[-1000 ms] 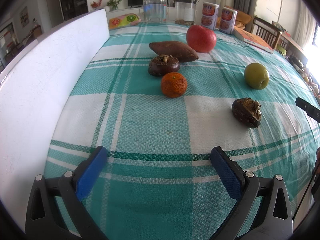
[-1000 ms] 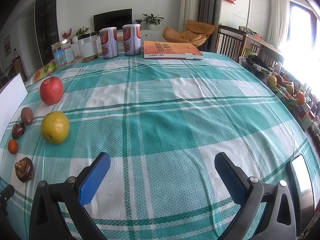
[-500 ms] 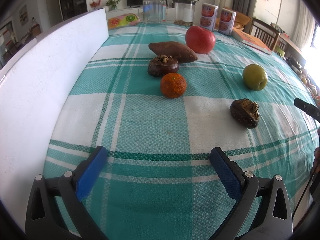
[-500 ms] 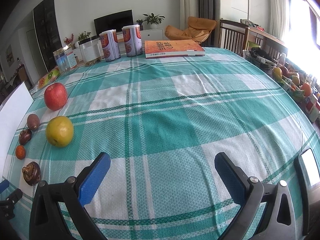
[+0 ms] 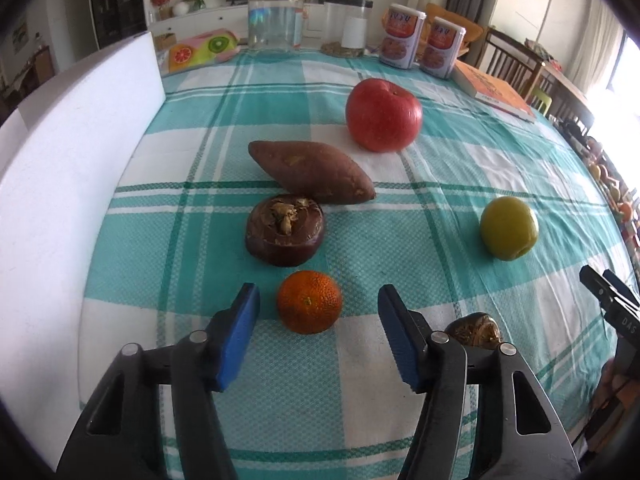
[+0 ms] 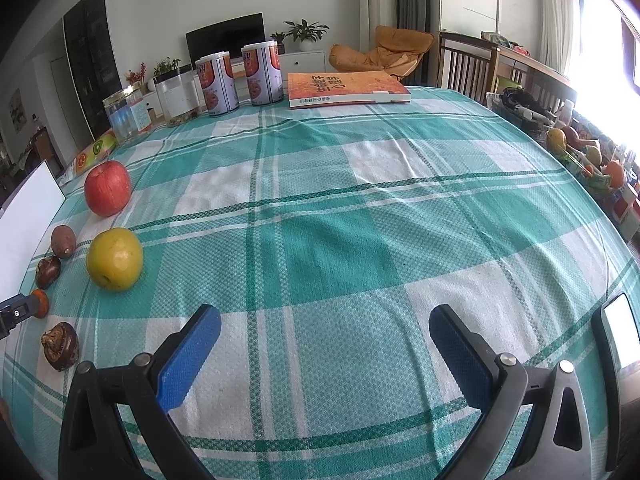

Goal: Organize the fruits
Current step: 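Grasp the small orange with the left tool while the right tool grasps the yellow pomelo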

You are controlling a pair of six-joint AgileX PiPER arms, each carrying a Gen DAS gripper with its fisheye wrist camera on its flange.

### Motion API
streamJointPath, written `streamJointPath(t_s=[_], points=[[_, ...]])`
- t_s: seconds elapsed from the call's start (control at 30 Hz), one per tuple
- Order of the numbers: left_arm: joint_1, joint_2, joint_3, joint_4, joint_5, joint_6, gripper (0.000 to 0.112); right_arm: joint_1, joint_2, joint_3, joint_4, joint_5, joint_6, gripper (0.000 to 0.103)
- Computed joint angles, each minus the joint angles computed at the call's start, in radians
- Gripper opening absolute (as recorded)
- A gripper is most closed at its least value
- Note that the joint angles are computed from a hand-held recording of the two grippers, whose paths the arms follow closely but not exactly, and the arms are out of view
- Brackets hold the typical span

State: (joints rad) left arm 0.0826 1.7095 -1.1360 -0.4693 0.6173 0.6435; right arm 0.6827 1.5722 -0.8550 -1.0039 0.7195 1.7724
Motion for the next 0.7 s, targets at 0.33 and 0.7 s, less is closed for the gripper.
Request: streamJointPath(t_s=[0.33,0.7], points=[[0.084,-0.123,0.082,-0.157,0.048,0.166,0.030,-0.078,0.207,-0.378,0.524,-0.315,-0.766,0.103],[0.473,-0.280,-0.062,-0.292,0.552,0.228,0.030,-0.090,0.334,-0.636,0.900,-0.099,-1.109,0.051]])
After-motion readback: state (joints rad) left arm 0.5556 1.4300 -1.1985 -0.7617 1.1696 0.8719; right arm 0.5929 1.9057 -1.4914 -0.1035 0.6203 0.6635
